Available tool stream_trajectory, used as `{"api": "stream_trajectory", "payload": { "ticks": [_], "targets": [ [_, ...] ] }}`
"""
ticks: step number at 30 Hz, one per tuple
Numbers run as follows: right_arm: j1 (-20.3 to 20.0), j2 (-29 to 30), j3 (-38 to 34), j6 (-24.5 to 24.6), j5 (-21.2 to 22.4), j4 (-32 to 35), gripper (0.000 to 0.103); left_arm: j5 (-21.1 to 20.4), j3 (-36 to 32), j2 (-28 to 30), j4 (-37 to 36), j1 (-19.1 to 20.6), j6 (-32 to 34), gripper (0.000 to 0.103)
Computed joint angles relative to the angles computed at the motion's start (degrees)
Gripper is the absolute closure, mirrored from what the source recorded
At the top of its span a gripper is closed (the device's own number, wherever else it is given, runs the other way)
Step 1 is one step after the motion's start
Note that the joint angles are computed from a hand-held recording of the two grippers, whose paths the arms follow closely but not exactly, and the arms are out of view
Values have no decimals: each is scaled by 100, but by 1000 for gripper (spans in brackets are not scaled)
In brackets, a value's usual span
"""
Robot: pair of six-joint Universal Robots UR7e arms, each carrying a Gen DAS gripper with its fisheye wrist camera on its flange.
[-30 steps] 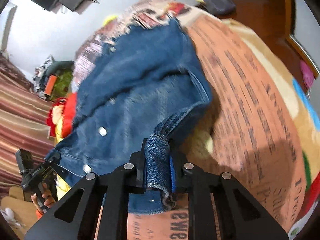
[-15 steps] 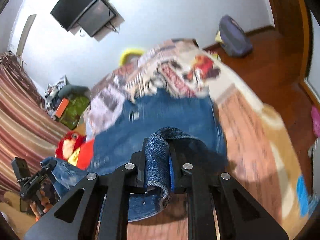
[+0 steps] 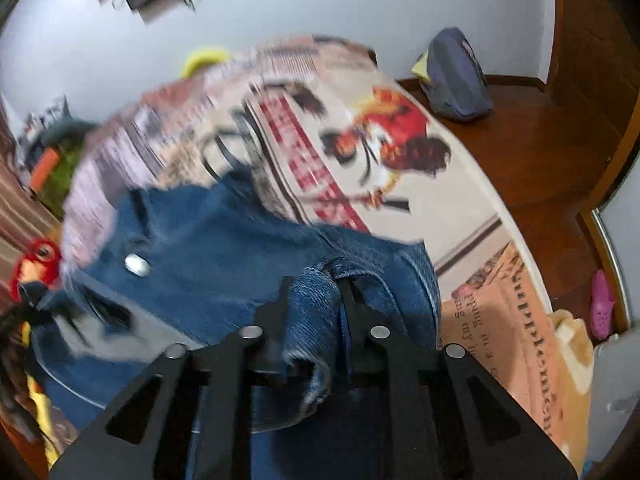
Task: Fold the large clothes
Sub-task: 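Fold the held hem over toward the collar with both grippers and release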
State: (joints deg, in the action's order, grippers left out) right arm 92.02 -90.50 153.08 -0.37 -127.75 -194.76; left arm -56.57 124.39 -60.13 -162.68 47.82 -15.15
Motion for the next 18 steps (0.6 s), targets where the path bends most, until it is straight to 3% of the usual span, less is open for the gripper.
{"api": "stream_trajectory", "payload": {
  "ticks": [2, 3, 6, 8, 10, 12, 16, 18],
  "targets": [
    [-71, -20, 76, 38, 22, -36, 74, 16, -96, 183, 224, 98, 112, 83],
    [9, -8, 71, 95, -134, 6, 64, 42, -96, 221, 266, 99, 145, 82],
    [413, -24, -50, 232, -695, 322, 56, 223, -85, 218, 481, -27, 70, 81],
    [855, -95, -99, 423, -1288, 533, 54, 359, -117, 103, 852, -178, -79, 77],
    [1172, -273, -72, 423, -1495, 616, 54, 390, -82, -47, 951, -305, -124, 68],
    [1300, -451, -43, 379, -1460, 687, 54, 331, 22, -266, 903, -440, -78, 61],
    [1833, -1154, 69, 745, -1209, 1594, 54, 202, 257, -713, 806, -747, -18, 50],
    [2067, -1218, 82, 933, -1167, 1864, 54, 388, 456, -922, 669, -966, -76, 39]
  ]
}}
